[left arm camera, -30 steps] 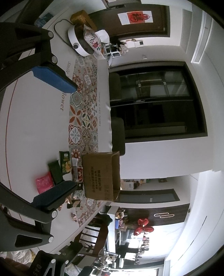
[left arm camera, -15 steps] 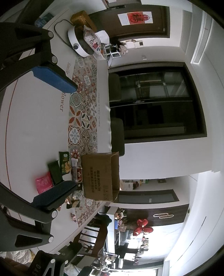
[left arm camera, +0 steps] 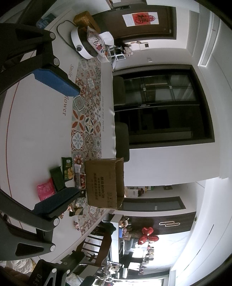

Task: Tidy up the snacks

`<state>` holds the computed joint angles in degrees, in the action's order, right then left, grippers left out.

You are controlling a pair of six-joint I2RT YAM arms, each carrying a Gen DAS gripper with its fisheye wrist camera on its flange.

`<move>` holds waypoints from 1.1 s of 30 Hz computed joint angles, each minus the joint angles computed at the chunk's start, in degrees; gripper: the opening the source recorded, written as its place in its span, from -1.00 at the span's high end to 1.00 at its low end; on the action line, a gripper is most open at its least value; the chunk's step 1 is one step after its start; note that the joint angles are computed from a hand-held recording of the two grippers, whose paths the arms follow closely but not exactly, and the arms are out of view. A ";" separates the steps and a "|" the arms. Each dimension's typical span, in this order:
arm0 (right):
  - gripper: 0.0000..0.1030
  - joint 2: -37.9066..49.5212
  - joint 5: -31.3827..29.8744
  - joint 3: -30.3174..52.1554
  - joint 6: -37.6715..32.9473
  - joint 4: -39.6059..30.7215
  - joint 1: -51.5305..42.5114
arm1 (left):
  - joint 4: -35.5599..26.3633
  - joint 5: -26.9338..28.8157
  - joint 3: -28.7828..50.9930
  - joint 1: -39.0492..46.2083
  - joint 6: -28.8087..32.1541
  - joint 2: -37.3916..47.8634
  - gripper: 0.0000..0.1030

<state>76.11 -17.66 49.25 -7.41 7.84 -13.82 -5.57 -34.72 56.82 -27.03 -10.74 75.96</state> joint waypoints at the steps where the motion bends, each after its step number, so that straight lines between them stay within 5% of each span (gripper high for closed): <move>1: -0.99 0.01 -0.02 0.02 0.02 -0.01 -0.03 | -0.01 0.04 0.00 0.03 -0.02 -0.01 -1.00; 22: -0.99 0.22 0.11 0.08 0.16 -0.19 0.09 | -1.76 0.80 0.49 0.43 -0.34 0.16 -1.00; 33: -0.99 6.93 -2.77 3.67 -0.14 -2.58 -0.90 | -5.63 5.62 7.20 0.88 0.19 10.02 -1.00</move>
